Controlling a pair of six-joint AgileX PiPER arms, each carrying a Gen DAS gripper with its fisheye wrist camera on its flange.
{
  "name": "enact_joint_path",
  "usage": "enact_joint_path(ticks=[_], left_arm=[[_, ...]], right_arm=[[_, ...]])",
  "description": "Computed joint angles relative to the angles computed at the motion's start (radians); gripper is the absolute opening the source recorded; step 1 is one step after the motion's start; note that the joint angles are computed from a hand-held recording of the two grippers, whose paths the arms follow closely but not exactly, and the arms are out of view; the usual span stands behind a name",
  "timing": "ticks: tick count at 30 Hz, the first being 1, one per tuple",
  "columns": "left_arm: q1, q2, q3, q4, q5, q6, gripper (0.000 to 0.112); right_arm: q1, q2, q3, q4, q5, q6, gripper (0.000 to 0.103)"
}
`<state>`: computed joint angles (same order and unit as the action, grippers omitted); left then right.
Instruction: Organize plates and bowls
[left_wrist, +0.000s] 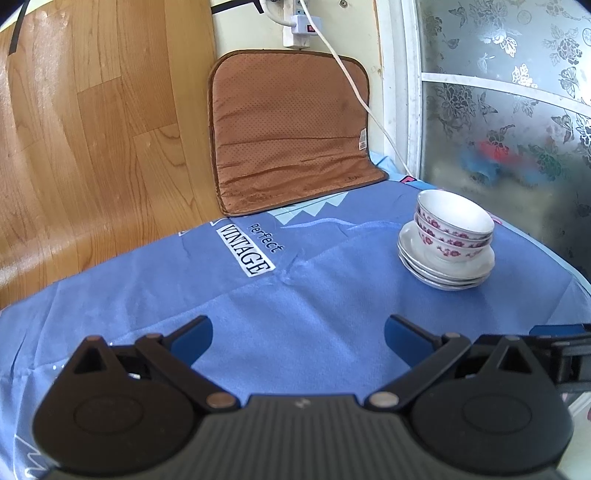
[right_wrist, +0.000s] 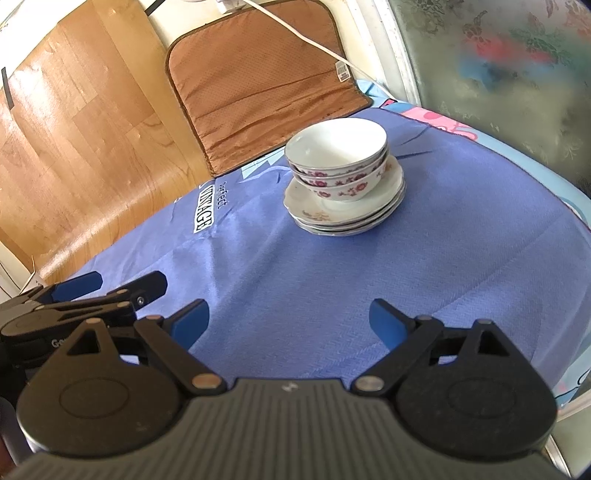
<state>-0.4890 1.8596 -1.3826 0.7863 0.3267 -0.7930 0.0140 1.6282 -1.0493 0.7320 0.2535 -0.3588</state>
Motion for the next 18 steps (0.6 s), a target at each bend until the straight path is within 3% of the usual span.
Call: enact_joint_path(ticks=[7,18], left_arm=[[-0.01,0.003,-0.003,0.054,0.013,-0.04,0.103],[-0.016,0.015,-0.024,-0.02,0.043,0.053,0.103]], right_arm=[[-0.001,0.003,-0.004,-0.012,-0.001,0.013,0.095],[-0.012,0.019,-0.017,0.008,0.011,-0.004,0.095]])
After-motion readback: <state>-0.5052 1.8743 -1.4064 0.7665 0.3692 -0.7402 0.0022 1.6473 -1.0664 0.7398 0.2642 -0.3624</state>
